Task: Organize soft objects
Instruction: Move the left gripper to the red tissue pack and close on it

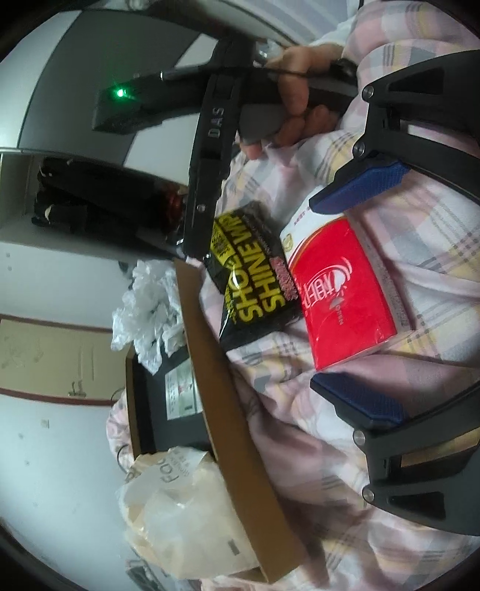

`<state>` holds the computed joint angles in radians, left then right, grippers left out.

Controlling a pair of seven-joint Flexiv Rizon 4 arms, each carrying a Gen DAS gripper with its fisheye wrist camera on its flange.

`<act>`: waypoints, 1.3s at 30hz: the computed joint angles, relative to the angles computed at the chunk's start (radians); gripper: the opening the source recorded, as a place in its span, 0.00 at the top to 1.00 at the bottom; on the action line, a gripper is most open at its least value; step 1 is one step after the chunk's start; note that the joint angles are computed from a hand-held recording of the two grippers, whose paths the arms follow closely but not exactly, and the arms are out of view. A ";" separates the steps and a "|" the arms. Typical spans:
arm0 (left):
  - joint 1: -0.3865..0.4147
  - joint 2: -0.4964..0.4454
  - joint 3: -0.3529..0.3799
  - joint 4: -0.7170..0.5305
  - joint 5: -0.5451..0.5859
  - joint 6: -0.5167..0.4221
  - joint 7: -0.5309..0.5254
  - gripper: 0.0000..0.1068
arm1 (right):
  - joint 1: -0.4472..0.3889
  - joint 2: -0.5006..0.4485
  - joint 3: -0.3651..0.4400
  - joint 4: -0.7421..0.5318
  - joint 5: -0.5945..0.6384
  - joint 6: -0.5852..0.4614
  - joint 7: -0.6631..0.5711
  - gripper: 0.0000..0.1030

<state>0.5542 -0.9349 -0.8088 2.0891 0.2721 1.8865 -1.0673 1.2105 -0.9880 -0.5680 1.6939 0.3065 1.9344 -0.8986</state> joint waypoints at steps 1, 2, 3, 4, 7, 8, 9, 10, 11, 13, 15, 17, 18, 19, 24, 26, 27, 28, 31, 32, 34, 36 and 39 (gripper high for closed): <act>0.034 -0.022 -0.036 0.000 0.015 -0.034 0.015 0.13 | -0.001 0.001 0.002 0.001 0.000 0.000 -0.001 0.00; 0.082 -0.059 -0.089 0.001 0.031 -0.083 0.048 0.04 | -0.003 0.002 0.004 0.000 -0.002 0.000 -0.001 0.00; 0.121 -0.090 -0.131 0.008 0.033 -0.118 0.081 0.04 | -0.004 0.002 0.005 0.000 -0.002 0.000 -0.002 0.00; 0.148 -0.113 -0.160 0.016 0.033 -0.133 0.109 0.04 | -0.004 0.002 0.005 0.000 -0.002 0.000 -0.002 0.00; 0.143 -0.106 -0.161 0.026 -0.013 -0.129 0.131 0.04 | -0.008 0.004 0.010 0.000 -0.004 0.000 -0.003 0.00; 0.125 -0.088 -0.145 0.027 -0.030 -0.121 0.133 0.04 | -0.009 0.005 0.011 0.000 -0.005 0.000 -0.004 0.00; 0.109 -0.072 -0.130 0.029 -0.039 -0.109 0.137 0.04 | -0.009 0.005 0.012 0.001 -0.004 0.001 -0.004 0.00; 0.097 -0.063 -0.120 0.033 -0.040 -0.093 0.141 0.04 | -0.009 0.006 0.012 0.002 -0.004 0.001 -0.005 0.00; 0.091 -0.057 -0.115 0.035 -0.040 -0.084 0.145 0.04 | -0.009 0.006 0.012 0.002 -0.003 0.002 -0.005 0.00; 0.096 -0.064 -0.119 0.039 -0.033 -0.076 0.153 0.07 | -0.012 0.007 0.016 0.002 -0.004 0.002 -0.006 0.00; 0.114 -0.083 -0.140 0.039 -0.027 -0.090 0.166 0.14 | -0.012 0.007 0.016 0.002 -0.003 0.002 -0.007 0.00; 0.119 -0.089 -0.145 0.040 -0.032 -0.089 0.172 0.30 | -0.012 0.007 0.016 0.002 -0.002 0.002 -0.007 0.00; 0.113 -0.084 -0.139 0.040 -0.038 -0.087 0.169 0.33 | -0.012 0.007 0.017 0.002 -0.003 0.001 -0.008 0.00; 0.109 -0.082 -0.136 0.037 -0.043 -0.090 0.168 0.35 | -0.012 0.007 0.017 0.002 -0.003 0.001 -0.008 0.00; 0.062 -0.044 -0.088 0.033 -0.051 -0.061 0.158 0.34 | -0.012 0.007 0.017 0.002 -0.002 0.002 -0.009 0.00; 0.026 -0.017 -0.049 0.030 -0.054 -0.034 0.140 0.30 | -0.010 0.007 0.014 0.002 -0.002 0.001 -0.010 0.00; -0.001 0.003 -0.018 0.031 -0.056 -0.006 0.125 0.29 | -0.008 0.006 0.011 0.003 -0.001 0.001 -0.011 0.00; -0.014 0.012 -0.001 0.030 -0.049 0.009 0.113 0.27 | -0.006 0.005 0.009 0.003 -0.001 0.002 -0.011 0.00; -0.053 0.037 0.050 0.023 -0.027 0.043 0.079 0.27 | -0.004 0.005 0.007 0.004 0.002 0.003 -0.012 0.00; -0.065 0.043 0.065 0.020 -0.019 0.051 0.069 0.27 | -0.001 0.004 0.004 0.004 0.003 0.002 -0.012 0.00; -0.093 0.056 0.098 0.014 -0.005 0.068 0.052 0.27 | 0.010 0.000 -0.010 0.005 0.008 -0.003 -0.011 0.00; -0.108 0.062 0.118 0.007 0.015 0.073 0.041 0.28 | 0.023 -0.004 -0.025 0.008 0.012 -0.006 -0.009 0.00; -0.111 0.060 0.121 0.001 0.043 0.073 0.037 0.35 | 0.036 -0.009 -0.043 0.011 0.013 -0.007 -0.005 0.00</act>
<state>0.4436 -0.8746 -0.6883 2.0901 0.3152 1.9590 -1.0306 1.2465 -0.9974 -0.6107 1.7047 0.3196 1.9271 -0.9040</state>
